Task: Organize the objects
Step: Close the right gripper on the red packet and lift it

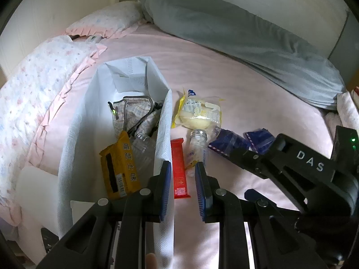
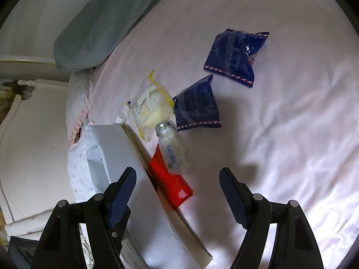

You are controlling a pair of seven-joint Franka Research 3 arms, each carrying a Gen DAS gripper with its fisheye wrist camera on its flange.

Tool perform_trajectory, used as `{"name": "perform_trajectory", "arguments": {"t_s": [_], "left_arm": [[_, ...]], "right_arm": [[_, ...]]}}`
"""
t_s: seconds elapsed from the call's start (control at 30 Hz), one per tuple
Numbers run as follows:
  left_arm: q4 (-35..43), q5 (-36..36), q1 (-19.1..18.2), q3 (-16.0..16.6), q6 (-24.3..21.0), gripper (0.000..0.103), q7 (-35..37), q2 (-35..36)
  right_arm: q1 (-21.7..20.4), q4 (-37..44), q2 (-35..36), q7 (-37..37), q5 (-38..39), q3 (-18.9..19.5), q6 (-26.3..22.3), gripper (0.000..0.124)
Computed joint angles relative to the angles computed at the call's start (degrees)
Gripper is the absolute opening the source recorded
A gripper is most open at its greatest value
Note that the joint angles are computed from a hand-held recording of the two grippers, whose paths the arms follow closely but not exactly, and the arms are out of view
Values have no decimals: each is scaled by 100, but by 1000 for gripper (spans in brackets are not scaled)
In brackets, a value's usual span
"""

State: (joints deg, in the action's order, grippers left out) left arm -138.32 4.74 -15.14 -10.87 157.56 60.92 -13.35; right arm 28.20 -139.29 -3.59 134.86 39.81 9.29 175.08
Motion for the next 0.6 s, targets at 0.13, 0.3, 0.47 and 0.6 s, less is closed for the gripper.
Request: {"name": "perform_trajectory", "arguments": {"t_s": [0.13,0.3,0.47,0.6], "left_arm": [[-56,-234,-94,85,124,25,191,-36],[-149,6,26,-20,326,37,8,-156],[-12,312,163,-78,-48,45,-256,-67],[143,703,270,-168,-386,45,-489,98]], "right_arm": [[18,41,24,-98,100,-18,-86,76],[72,110,70,-475,567,-23,-130,76],[27,167,138,-380,465,0,-247,76],[48,259,226,-680,821,19,-316,76]]}}
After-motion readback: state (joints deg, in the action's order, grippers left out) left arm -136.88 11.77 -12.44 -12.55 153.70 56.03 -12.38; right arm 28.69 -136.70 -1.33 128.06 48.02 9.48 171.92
